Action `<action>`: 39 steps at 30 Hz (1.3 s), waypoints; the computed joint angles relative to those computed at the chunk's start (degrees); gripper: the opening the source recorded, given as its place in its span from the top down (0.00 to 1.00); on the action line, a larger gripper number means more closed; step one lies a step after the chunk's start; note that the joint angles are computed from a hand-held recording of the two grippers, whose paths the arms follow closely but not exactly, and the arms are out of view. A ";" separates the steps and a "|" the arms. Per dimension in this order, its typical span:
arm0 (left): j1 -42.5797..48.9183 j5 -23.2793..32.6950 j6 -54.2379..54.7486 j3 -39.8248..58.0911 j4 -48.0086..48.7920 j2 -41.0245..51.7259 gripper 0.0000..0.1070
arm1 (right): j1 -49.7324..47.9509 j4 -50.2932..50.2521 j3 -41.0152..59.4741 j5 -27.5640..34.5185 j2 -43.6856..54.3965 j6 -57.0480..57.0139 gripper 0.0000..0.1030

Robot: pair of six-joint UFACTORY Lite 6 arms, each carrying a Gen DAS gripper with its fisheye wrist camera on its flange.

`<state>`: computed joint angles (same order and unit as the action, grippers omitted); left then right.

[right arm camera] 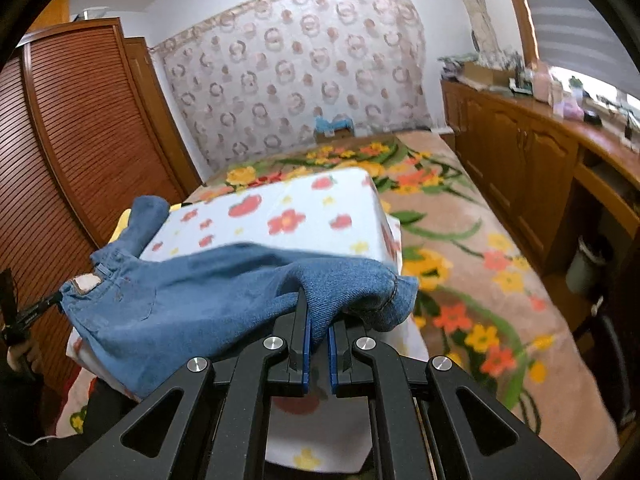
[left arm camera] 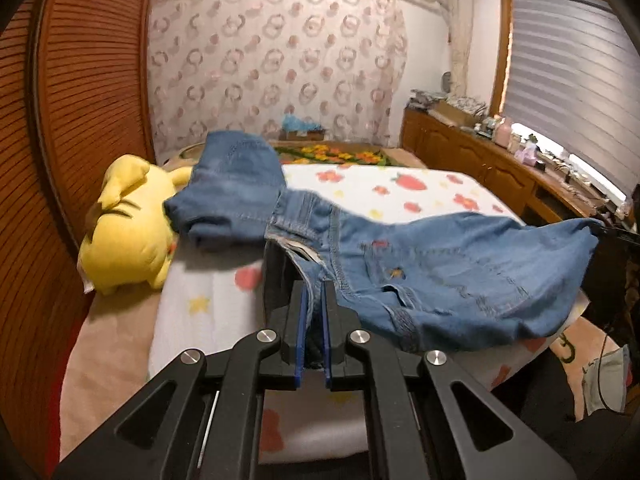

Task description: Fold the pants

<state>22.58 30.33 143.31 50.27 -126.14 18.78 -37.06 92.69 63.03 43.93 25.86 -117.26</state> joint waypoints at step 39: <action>-17.36 -4.00 7.04 8.53 -14.77 15.25 0.18 | -0.30 2.26 -6.95 -6.60 -5.35 -1.37 0.64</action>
<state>5.22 26.33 150.35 58.81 -140.91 34.04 -37.37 94.95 56.08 37.33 20.51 -118.63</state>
